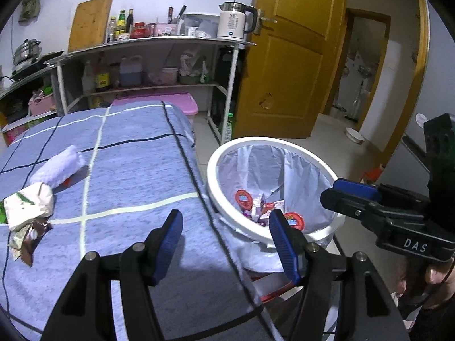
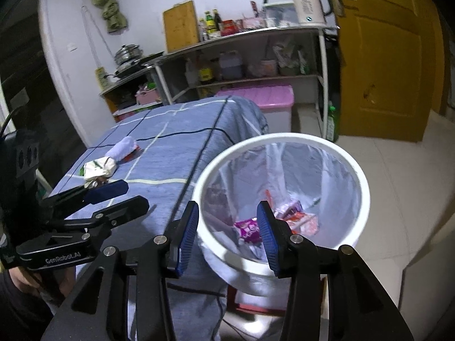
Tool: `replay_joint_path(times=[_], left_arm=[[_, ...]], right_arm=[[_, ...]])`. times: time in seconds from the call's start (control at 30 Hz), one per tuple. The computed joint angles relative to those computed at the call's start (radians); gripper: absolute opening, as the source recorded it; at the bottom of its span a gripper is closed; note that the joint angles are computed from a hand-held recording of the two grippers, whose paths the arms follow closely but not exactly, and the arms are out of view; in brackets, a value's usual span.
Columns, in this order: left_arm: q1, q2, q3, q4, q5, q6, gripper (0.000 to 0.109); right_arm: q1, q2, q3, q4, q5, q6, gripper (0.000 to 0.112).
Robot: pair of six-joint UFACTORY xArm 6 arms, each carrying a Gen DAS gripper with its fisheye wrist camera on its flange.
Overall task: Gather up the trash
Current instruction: 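Move both open tools back over the remaining trash on the bed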
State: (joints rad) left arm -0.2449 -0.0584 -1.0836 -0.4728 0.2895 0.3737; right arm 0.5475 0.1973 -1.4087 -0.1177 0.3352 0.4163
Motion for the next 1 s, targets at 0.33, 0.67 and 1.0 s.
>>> replay_joint_path(times=[0.33, 0.67, 1.0], left_arm=[[0.036, -0.073, 0.09, -0.051, -0.038, 0.036, 0.065], [0.085, -0.146, 0.188, -0.009, -0.081, -0.031, 0.066], [0.141, -0.202, 0.261, -0.074, -0.089, 0.016, 0.067]], right_arm=[[0.038, 0.016, -0.024, -0.01, -0.002, -0.027, 0.046], [0.069, 0.047, -0.06, 0.028, 0.014, -0.07, 0.048], [0.114, 0.093, -0.117, 0.186, 0.039, -0.232, 0.048]])
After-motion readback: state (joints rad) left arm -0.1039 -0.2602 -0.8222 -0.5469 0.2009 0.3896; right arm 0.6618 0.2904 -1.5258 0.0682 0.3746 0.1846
